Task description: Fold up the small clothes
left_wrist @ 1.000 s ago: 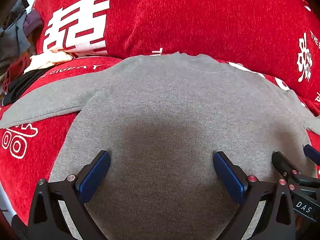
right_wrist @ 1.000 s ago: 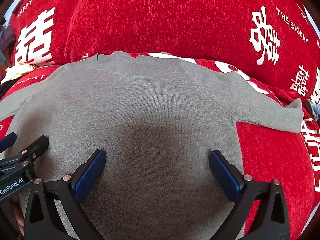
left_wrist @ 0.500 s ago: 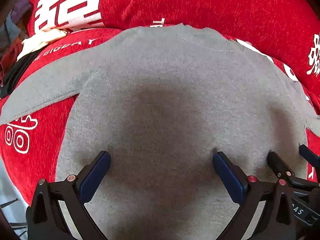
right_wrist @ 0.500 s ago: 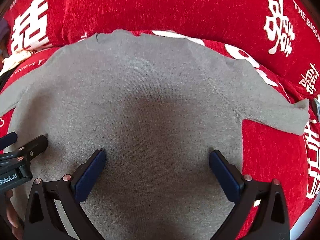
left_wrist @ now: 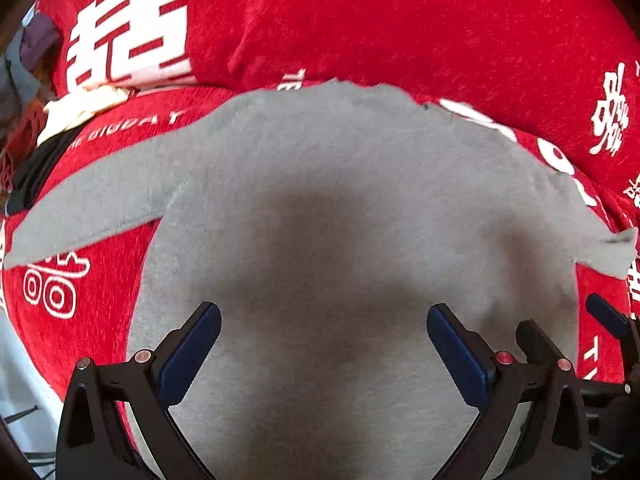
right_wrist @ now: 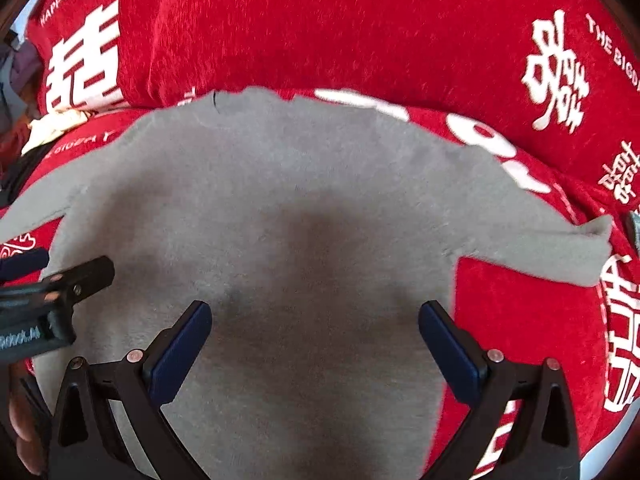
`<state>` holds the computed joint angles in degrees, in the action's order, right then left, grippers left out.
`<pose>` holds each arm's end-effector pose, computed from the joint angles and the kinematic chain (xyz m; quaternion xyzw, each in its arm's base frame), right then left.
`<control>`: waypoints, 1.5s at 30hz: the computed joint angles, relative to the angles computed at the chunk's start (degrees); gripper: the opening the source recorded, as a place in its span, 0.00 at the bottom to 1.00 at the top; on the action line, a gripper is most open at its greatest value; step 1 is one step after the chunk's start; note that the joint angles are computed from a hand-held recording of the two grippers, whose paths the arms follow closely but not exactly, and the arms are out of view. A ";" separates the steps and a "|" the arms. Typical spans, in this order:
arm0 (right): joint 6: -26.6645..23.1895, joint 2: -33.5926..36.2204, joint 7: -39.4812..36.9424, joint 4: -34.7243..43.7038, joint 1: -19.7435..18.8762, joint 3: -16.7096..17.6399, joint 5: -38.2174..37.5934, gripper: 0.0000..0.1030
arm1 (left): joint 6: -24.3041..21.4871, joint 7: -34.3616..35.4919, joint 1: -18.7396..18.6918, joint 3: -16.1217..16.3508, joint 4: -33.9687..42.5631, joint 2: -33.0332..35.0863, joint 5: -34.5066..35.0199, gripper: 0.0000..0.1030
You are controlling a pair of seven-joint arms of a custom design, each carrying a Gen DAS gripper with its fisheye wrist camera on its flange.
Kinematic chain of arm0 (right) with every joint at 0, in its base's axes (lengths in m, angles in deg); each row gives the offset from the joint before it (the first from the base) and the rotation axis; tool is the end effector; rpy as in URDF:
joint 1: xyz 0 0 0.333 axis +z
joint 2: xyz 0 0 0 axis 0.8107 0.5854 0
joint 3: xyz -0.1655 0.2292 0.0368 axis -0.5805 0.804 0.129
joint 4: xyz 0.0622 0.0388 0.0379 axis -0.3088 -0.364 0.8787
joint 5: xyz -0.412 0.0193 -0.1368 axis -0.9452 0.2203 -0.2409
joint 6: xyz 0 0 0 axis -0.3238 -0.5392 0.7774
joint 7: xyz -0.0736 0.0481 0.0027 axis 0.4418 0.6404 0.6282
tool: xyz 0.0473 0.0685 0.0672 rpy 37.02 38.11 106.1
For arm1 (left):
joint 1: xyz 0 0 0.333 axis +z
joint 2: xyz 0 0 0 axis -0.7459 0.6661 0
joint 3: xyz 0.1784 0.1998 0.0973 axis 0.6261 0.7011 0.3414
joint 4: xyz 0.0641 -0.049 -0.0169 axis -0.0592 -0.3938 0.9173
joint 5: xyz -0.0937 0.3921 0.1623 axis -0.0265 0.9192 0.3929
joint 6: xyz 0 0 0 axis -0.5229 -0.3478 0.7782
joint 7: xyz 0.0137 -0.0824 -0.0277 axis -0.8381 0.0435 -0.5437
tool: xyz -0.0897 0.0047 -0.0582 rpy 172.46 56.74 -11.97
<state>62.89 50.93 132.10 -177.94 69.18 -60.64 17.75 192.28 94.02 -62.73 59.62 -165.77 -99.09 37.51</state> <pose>0.4606 0.1439 0.5692 -0.8272 0.5085 -0.1310 0.1999 0.4067 -0.2635 0.5658 -0.8304 0.5234 -0.1139 0.1533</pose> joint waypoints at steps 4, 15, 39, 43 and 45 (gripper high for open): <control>1.35 0.02 -1.28 0.45 -1.34 -1.58 0.05 1.00 | 1.00 0.91 -0.03 -0.62 4.77 4.90 0.82 1.00; 3.74 11.28 -0.44 7.65 -13.38 -9.94 2.24 1.00 | 0.52 2.64 -4.43 -1.22 27.28 28.33 6.09 1.00; -2.38 33.15 -16.06 28.26 -32.58 -9.91 50.24 0.06 | -0.82 0.37 -12.00 3.77 46.28 46.25 5.83 1.00; 5.96 24.57 -14.24 20.92 -30.08 -11.74 43.39 0.04 | -2.02 0.32 -13.03 3.84 49.67 49.00 6.66 1.00; 10.46 22.31 -10.48 18.41 -29.40 -11.68 35.83 0.04 | -1.86 0.40 -13.25 3.88 50.57 50.00 5.83 1.00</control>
<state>73.35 73.24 121.62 -159.53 39.78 -72.32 53.58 190.42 94.43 -75.97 63.50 -115.20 -49.09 43.34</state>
